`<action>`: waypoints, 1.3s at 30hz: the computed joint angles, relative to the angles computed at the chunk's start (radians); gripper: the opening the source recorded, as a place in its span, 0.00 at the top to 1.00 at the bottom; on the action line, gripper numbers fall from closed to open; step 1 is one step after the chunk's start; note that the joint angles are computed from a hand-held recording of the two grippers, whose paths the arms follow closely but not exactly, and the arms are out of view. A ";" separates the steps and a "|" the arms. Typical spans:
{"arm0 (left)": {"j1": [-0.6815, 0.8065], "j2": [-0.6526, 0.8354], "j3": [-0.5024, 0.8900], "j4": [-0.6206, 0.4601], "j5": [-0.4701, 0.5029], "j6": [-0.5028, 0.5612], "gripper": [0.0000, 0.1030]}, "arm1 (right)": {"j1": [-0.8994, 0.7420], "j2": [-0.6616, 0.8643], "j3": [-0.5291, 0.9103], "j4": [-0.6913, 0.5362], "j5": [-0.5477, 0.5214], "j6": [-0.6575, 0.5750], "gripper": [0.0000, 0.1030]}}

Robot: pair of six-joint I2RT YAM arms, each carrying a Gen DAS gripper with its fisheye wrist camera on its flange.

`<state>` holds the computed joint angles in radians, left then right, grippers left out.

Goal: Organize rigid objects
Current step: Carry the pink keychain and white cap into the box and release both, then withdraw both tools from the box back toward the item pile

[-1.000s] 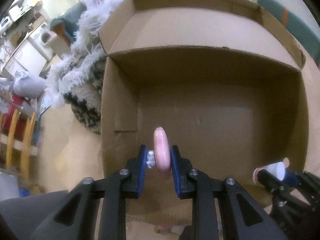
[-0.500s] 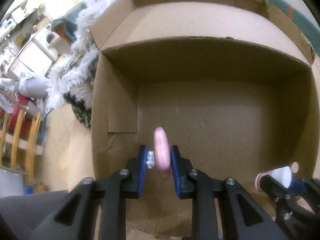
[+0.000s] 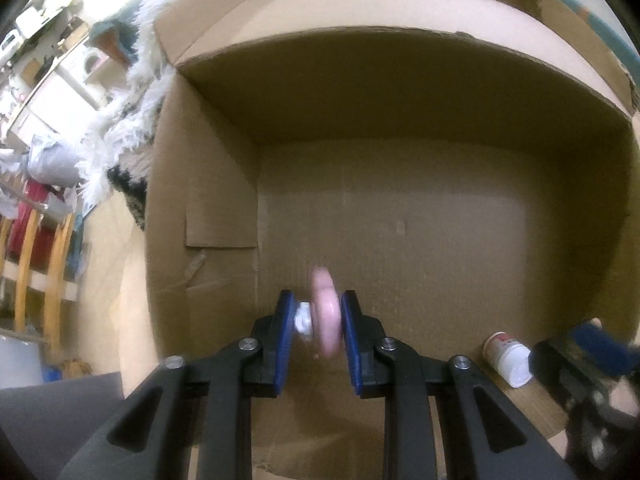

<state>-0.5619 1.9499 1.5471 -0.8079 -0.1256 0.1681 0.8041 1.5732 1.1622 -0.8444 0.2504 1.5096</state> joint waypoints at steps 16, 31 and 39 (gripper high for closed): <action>0.025 -0.079 -0.023 -0.010 0.058 0.053 0.34 | 0.026 -0.105 0.016 -0.126 0.100 0.046 0.27; 0.118 -0.277 -0.102 -0.064 0.170 0.177 0.34 | 0.185 0.024 0.195 -0.305 0.201 0.143 0.27; 0.222 -0.346 -0.153 -0.075 0.250 0.270 0.34 | 0.289 0.084 0.247 -0.375 0.248 0.285 0.27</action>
